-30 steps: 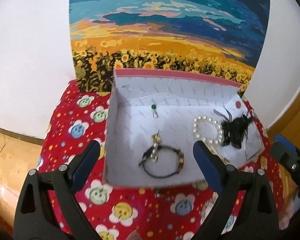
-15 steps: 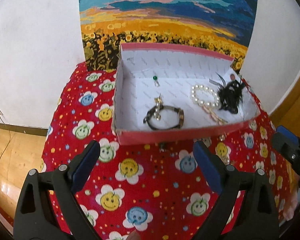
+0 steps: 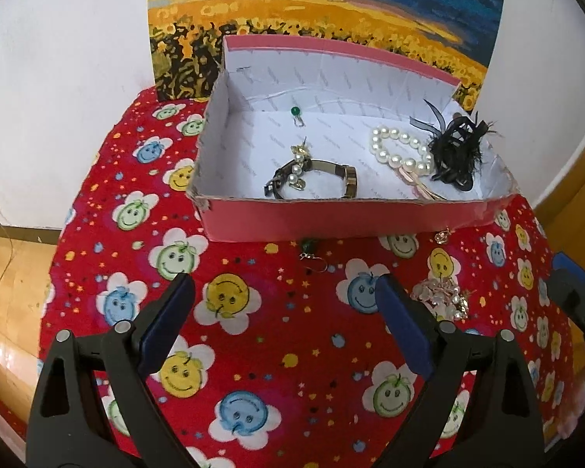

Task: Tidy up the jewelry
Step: 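Move both tools down toward the remaining earrings on the bedspread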

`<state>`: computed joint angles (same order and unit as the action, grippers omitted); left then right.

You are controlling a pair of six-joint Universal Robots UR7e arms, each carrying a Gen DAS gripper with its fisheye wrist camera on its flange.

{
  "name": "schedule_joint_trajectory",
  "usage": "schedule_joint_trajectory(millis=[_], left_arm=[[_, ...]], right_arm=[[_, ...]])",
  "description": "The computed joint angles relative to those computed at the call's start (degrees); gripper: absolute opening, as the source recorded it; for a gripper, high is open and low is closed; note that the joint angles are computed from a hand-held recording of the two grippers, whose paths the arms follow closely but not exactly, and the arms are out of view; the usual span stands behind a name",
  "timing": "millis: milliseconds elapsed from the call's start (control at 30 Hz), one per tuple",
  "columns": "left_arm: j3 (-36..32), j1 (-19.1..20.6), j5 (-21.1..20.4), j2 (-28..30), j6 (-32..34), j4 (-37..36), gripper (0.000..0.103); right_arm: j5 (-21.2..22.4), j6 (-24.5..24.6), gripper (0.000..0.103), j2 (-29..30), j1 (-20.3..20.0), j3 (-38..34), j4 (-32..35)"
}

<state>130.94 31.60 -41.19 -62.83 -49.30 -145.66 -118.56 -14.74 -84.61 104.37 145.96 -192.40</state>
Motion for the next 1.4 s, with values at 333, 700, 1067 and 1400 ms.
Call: schedule_joint_trajectory(millis=[333, 700, 1067, 1400], left_arm=[[-1.9, 2.0, 1.1, 4.8, 1.6, -2.0, 0.060], [-3.7, 2.7, 4.3, 7.9, 2.2, -5.0, 0.027], [-1.6, 3.0, 3.5, 5.1, 1.3, -7.1, 0.008], [2.1, 1.4, 4.6, 0.0, -0.6, -6.0, 0.008]], right_arm=[[3.4, -1.0, 0.084, -1.0, -4.6, 1.1, 0.1], [5.9, -2.8, 0.084, -0.7, -7.3, 1.7, -0.8], [6.0, -2.5, 0.084, -0.5, -7.4, 1.4, -0.2], [2.5, -1.6, 0.068, 3.9, -3.6, -1.0, 0.9]])
